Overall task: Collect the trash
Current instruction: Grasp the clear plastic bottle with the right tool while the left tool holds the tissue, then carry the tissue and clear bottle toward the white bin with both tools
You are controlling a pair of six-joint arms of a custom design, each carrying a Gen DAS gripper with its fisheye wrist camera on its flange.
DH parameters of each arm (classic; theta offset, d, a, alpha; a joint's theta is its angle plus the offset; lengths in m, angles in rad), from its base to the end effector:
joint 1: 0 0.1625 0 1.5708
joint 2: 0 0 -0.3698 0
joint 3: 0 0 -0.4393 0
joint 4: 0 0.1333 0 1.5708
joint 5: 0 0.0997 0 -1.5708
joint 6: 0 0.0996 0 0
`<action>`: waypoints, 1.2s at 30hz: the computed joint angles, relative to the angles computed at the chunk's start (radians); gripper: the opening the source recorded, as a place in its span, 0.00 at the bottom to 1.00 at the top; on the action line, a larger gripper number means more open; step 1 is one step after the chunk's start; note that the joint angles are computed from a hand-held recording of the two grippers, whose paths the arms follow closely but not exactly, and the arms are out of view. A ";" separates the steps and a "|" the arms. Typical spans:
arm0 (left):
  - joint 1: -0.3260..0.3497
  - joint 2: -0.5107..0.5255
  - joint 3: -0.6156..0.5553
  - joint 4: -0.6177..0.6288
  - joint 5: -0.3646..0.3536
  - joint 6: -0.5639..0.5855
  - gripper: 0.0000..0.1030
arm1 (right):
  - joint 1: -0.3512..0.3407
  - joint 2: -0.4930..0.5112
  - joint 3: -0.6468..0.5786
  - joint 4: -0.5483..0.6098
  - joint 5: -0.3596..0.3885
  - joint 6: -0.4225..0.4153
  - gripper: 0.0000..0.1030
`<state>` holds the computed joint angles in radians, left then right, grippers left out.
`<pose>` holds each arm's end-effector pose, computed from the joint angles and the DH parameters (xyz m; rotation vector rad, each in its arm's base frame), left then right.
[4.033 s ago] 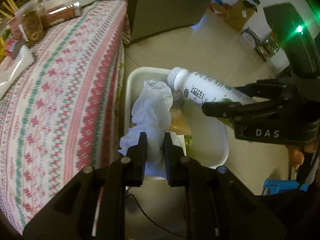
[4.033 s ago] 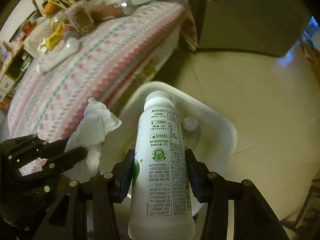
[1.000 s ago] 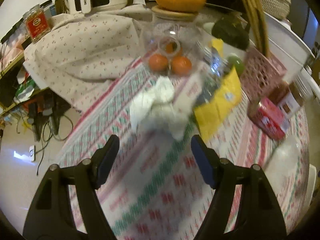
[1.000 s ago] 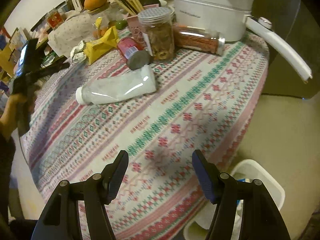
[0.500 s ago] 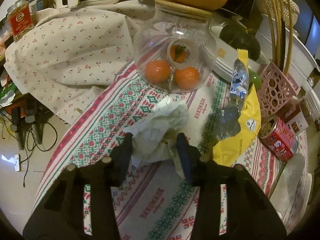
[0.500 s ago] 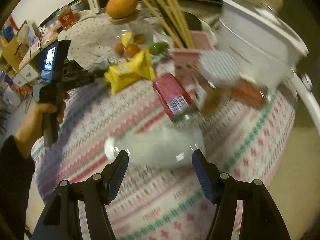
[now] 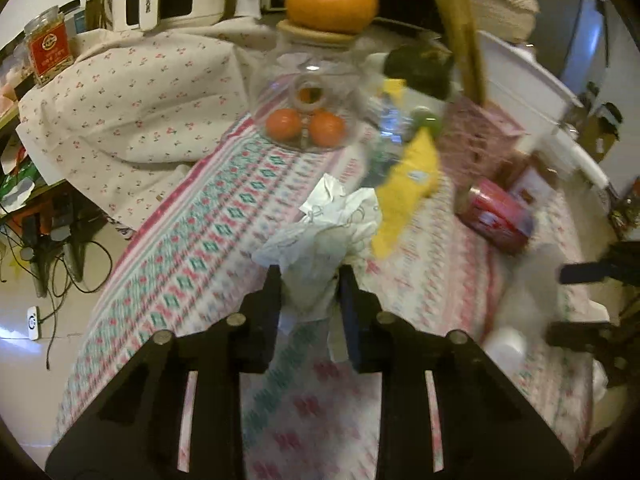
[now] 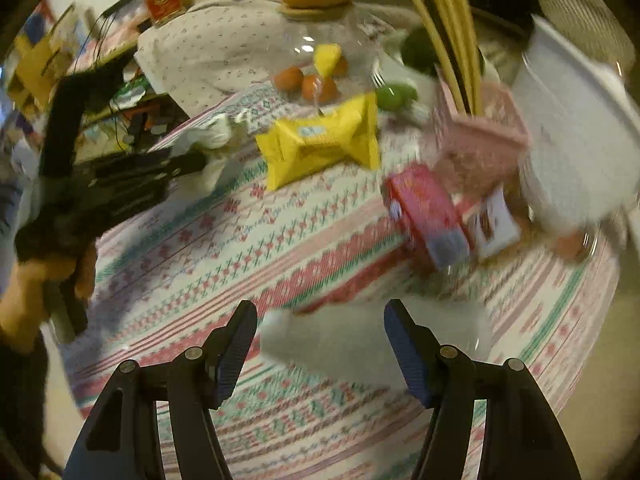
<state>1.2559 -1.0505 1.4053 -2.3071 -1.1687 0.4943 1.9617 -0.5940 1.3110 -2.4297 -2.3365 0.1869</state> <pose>-0.0599 -0.7403 0.2828 0.9553 2.4979 -0.4652 0.3438 -0.6656 0.0238 0.1768 -2.4046 0.4407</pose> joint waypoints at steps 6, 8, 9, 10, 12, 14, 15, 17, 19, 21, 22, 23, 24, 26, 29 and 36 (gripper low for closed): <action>-0.026 -0.129 0.125 0.030 -0.011 -0.070 0.29 | -0.001 0.015 0.004 0.061 -0.017 -0.318 0.65; -0.032 -0.155 0.154 0.031 0.011 -0.080 0.29 | -0.005 0.026 -0.008 0.111 -0.020 -0.350 0.65; -0.035 -0.168 0.169 0.033 0.025 -0.087 0.29 | -0.006 0.036 -0.017 0.132 -0.034 -0.367 0.65; -0.035 -0.176 0.176 0.036 0.029 -0.094 0.29 | -0.006 0.040 -0.013 0.127 -0.050 -0.384 0.65; -0.032 -0.192 0.190 0.056 0.032 -0.130 0.29 | -0.007 0.059 -0.016 0.115 -0.091 -0.415 0.65; -0.032 -0.205 0.207 0.063 0.035 -0.148 0.29 | -0.006 0.082 -0.016 0.065 -0.146 -0.456 0.65; -0.032 -0.209 0.212 0.063 0.037 -0.152 0.29 | -0.007 0.096 -0.017 0.039 -0.178 -0.477 0.66; -0.033 -0.218 0.227 0.072 0.045 -0.163 0.29 | -0.010 0.111 -0.009 -0.038 -0.206 -0.525 0.65; -0.036 -0.228 0.242 0.076 0.051 -0.172 0.29 | -0.014 0.111 0.003 -0.098 -0.195 -0.550 0.64; -0.042 -0.236 0.257 0.080 0.063 -0.180 0.29 | -0.014 0.112 0.013 -0.145 -0.195 -0.585 0.63; -0.045 -0.240 0.262 0.082 0.065 -0.185 0.29 | -0.015 0.113 0.016 -0.156 -0.195 -0.592 0.62; -0.048 -0.245 0.269 0.083 0.068 -0.189 0.29 | -0.015 0.115 0.011 -0.154 -0.195 -0.590 0.61; -0.052 -0.249 0.275 0.083 0.071 -0.192 0.29 | -0.012 0.121 0.000 -0.151 -0.198 -0.589 0.60; -0.060 -0.260 0.288 0.085 0.080 -0.195 0.29 | -0.007 0.132 -0.010 -0.160 -0.213 -0.588 0.56; -0.071 -0.279 0.306 0.092 0.087 -0.198 0.29 | 0.010 0.147 -0.019 -0.154 -0.251 -0.566 0.52; -0.101 -0.339 0.355 0.116 0.104 -0.205 0.29 | 0.028 0.011 0.105 -0.030 -0.144 -0.342 0.50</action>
